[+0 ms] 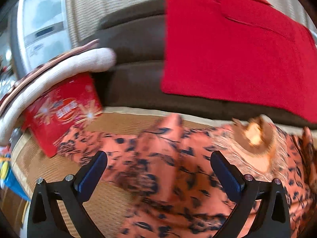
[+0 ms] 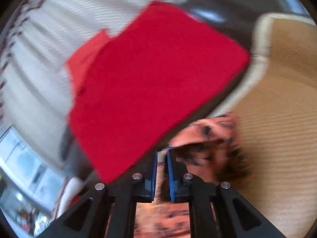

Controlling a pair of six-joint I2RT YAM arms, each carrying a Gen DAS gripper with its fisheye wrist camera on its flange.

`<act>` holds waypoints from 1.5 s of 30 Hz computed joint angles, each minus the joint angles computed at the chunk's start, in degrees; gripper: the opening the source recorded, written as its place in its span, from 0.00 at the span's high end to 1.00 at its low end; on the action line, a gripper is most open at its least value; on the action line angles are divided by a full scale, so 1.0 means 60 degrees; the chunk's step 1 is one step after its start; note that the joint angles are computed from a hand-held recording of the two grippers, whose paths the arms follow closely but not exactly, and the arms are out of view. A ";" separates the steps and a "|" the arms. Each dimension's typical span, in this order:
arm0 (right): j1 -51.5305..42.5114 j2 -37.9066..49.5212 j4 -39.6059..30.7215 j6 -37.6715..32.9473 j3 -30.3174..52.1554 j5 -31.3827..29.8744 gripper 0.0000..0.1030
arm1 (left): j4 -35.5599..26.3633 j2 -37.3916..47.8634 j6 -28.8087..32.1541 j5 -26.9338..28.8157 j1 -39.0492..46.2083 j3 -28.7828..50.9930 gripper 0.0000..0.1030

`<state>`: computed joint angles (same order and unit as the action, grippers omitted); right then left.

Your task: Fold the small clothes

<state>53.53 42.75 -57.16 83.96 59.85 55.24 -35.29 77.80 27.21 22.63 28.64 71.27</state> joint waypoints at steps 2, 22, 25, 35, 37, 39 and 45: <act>0.0075 0.0803 0.1845 -0.1477 0.0233 -0.0312 0.89 | 0.0000 0.0529 -0.0281 0.0035 0.0404 0.0590 0.00; -0.0044 0.3271 0.2526 0.0163 -0.0039 -0.0991 0.05 | -0.1148 0.1163 0.0099 0.1425 0.0694 0.1541 0.00; 0.0260 0.1541 0.0723 0.2760 -0.1482 0.0379 0.00 | -0.2485 0.1265 0.0769 0.2239 0.0303 0.1782 0.00; -0.5824 -0.3123 0.3583 -0.0088 -0.4847 -0.5587 0.20 | -0.4640 0.0963 0.1365 0.3138 -0.2720 0.0997 0.00; -0.6536 -0.3603 0.3517 -0.0257 -0.4904 -0.6239 0.20 | -0.4642 0.0907 0.1121 0.3051 -0.3344 0.0868 0.00; -0.7159 -0.3843 0.3334 -0.0644 -0.4787 -0.6733 0.20 | -0.4334 0.1014 0.0471 0.2741 -0.4118 0.0907 0.00; -1.0608 -0.4984 0.2638 -0.1516 -0.4579 -0.9906 0.20 | -0.4281 0.2120 -0.1107 0.1695 -0.6456 0.1673 0.00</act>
<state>-10.12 12.85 -41.33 74.86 32.38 -4.20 -60.97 90.52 20.57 32.80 -10.09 81.30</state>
